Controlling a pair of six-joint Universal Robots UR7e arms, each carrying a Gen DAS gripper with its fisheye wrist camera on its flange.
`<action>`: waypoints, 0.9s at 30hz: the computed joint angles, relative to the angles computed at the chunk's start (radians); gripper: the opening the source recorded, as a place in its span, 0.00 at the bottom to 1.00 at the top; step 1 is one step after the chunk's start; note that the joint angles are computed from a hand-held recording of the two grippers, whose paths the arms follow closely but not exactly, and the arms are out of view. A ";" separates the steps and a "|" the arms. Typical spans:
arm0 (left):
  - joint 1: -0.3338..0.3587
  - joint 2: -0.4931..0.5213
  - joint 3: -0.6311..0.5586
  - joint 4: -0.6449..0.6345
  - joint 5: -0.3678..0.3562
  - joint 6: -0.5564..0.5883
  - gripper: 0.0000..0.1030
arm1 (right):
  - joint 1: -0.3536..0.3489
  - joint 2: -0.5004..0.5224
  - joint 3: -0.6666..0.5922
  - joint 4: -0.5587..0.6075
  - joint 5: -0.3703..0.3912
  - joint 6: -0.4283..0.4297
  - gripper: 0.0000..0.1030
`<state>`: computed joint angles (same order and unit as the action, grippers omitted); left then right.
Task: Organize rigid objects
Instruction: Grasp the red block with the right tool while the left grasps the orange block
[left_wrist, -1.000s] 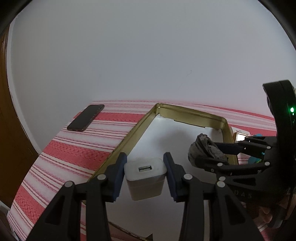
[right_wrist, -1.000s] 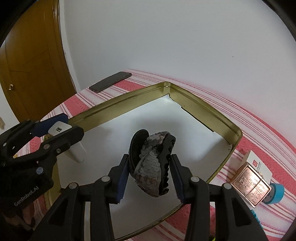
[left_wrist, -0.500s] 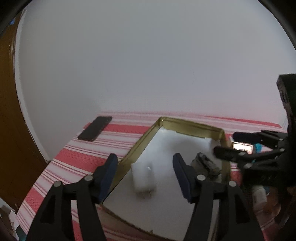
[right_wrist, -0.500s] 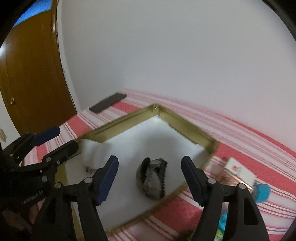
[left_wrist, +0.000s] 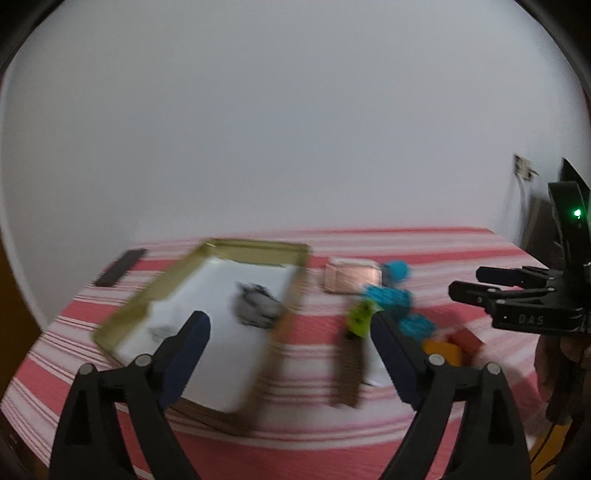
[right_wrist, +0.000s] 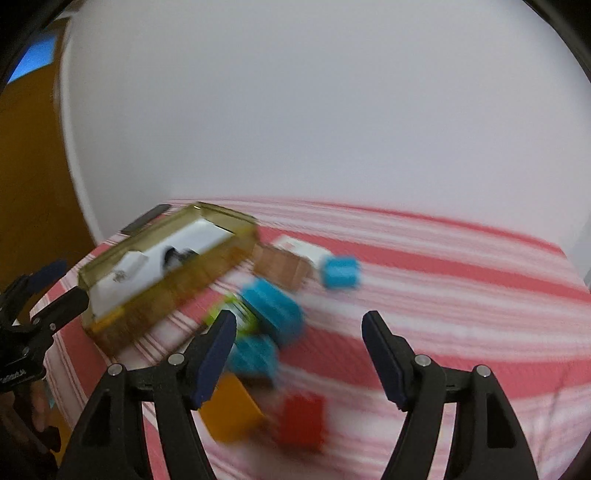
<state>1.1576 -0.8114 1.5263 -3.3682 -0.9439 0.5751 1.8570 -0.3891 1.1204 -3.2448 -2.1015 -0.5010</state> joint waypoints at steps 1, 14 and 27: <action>-0.004 0.002 0.006 0.018 -0.005 -0.003 0.87 | -0.008 -0.017 0.036 -0.018 -0.006 0.011 0.70; -0.022 0.043 -0.002 0.117 0.020 -0.046 0.88 | -0.048 -0.067 0.140 0.052 0.012 0.079 0.70; -0.022 0.048 0.005 0.132 0.026 -0.076 0.88 | -0.052 -0.062 0.136 0.118 0.024 0.061 0.57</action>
